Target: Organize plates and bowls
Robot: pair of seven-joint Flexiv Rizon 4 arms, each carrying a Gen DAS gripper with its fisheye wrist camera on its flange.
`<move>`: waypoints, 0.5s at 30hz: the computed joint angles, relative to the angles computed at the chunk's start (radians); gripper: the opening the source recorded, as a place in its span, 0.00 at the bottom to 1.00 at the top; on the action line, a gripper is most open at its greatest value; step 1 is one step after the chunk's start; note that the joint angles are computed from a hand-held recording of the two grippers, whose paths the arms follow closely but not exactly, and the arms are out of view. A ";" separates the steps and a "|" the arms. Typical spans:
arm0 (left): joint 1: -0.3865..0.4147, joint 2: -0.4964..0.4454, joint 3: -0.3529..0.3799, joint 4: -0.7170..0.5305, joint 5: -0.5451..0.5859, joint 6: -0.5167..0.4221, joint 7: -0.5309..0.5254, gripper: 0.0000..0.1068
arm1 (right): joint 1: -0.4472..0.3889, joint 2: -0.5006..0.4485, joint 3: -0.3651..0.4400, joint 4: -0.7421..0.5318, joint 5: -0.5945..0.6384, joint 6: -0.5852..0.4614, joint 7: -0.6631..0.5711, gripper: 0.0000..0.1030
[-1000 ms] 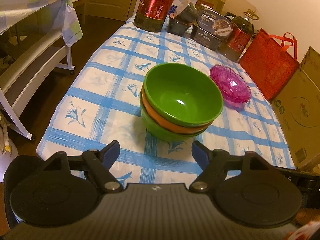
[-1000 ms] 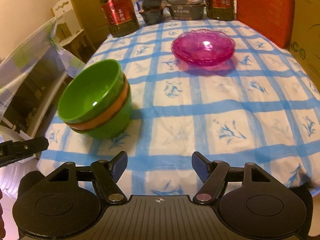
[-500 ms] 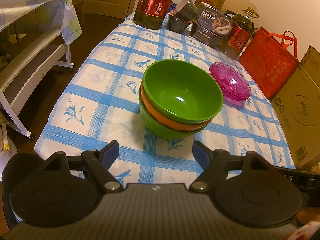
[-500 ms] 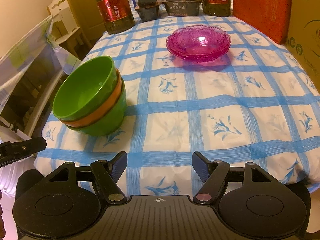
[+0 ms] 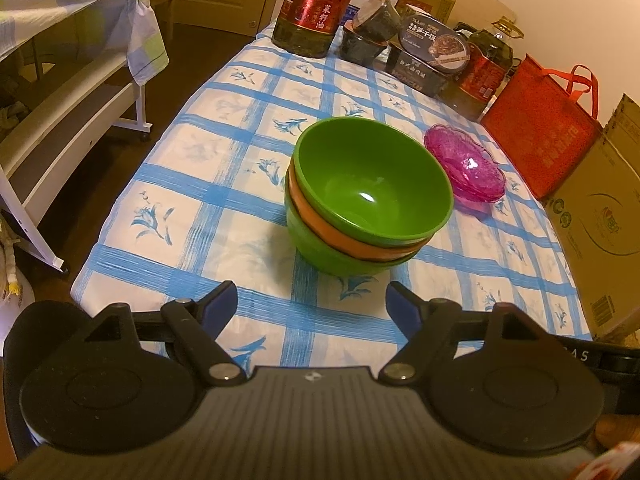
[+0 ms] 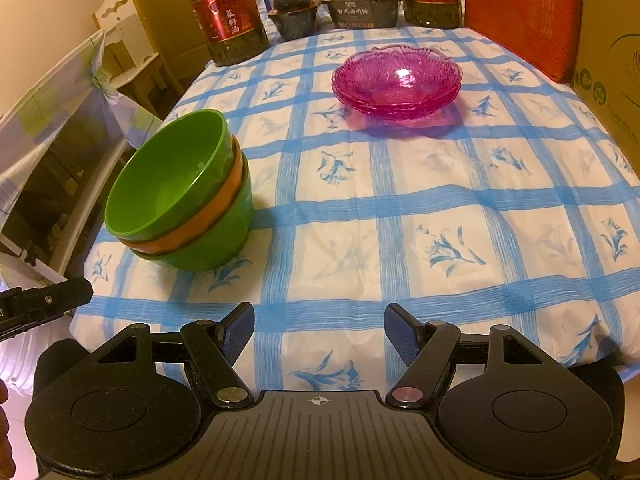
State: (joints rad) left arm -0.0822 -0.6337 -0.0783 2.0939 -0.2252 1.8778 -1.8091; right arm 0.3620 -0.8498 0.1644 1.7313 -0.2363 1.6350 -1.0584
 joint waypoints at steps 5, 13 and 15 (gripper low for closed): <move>0.005 -0.001 -0.002 0.000 0.002 0.009 -0.004 0.74 | -0.008 -0.002 0.009 -0.005 0.005 0.008 0.000 0.70; 0.040 0.000 -0.025 -0.003 0.020 0.020 -0.010 0.74 | -0.055 -0.005 0.071 -0.029 -0.005 0.018 -0.028 0.70; 0.058 -0.002 -0.039 -0.005 0.028 0.024 -0.014 0.74 | -0.068 -0.008 0.093 -0.040 -0.011 0.020 -0.041 0.70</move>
State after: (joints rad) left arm -0.0242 -0.6353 -0.1170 2.0886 -0.1970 1.9014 -1.8231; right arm 0.2944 -0.8575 0.2573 1.6913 -0.2469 1.6547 -1.0994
